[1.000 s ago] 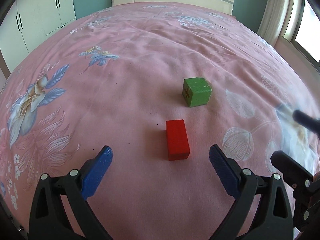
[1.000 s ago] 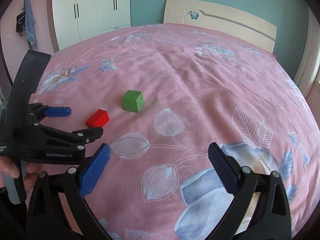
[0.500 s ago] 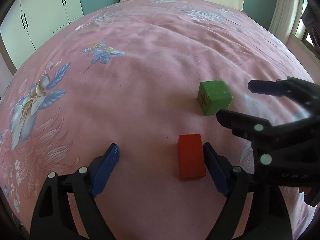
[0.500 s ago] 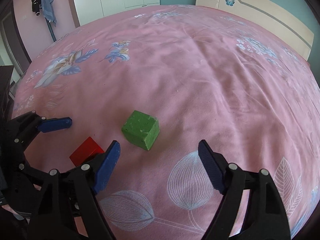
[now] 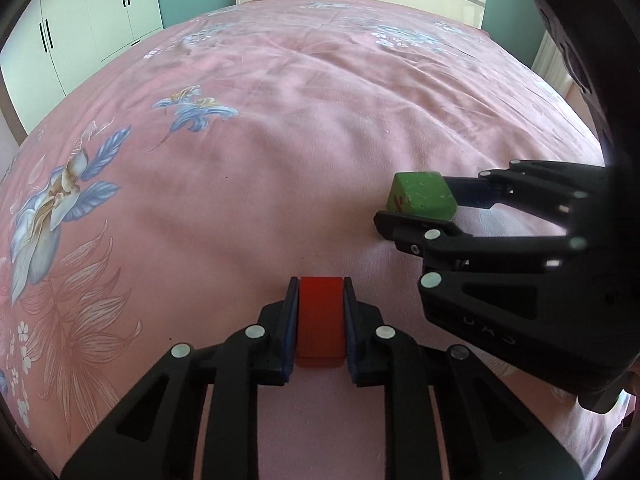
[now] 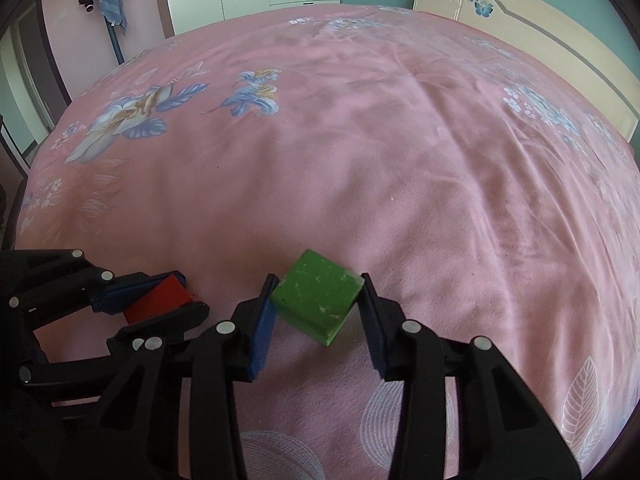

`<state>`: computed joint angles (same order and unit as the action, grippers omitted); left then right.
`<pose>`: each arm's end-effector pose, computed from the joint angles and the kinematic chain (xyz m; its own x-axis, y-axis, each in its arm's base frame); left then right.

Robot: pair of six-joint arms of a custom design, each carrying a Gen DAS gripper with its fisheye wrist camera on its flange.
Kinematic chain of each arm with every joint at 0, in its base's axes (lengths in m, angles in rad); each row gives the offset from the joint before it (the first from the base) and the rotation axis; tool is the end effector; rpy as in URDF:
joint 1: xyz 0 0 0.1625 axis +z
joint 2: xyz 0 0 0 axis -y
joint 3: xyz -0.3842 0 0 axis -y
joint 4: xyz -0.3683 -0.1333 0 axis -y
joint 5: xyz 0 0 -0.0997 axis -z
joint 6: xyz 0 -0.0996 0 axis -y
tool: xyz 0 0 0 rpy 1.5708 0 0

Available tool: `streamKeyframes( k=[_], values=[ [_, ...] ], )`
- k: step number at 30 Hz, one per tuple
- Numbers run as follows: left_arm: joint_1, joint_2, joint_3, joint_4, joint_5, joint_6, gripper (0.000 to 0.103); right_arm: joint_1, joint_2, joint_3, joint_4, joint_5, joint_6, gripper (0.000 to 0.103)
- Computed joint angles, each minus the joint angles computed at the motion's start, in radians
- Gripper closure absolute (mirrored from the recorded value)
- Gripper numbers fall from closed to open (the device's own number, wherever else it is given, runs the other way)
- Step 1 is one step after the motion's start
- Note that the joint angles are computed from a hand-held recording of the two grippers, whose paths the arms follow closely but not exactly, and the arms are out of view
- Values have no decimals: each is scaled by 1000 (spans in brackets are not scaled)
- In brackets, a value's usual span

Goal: Collect trash
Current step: 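Grasp the red block with the left tool while the right tool grasps the green cube, then lift and carry the red block and green cube with both tools over the bin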

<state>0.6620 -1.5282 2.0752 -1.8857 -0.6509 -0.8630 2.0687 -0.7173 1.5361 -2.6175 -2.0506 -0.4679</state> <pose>-0.1960 -0.4222 0.2731 -0.7315 -0.0707 -0.6781 0.3258 0.8375 -0.4387 0.3911 -0.5366 0.0825 -0.5302 -0.6823 0.5032 -0.7892 0.6141 0.0012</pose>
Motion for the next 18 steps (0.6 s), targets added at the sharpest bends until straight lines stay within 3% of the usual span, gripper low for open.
streamKeyframes(
  k=[5,18],
  values=[
    [-1,-13,5,-3,-11,14,81,3,-31,33,-7,-8,16,62],
    [-60,-142,33,145,-19,-12,81,73,-179,200,-34,-60,94,62]
  ],
)
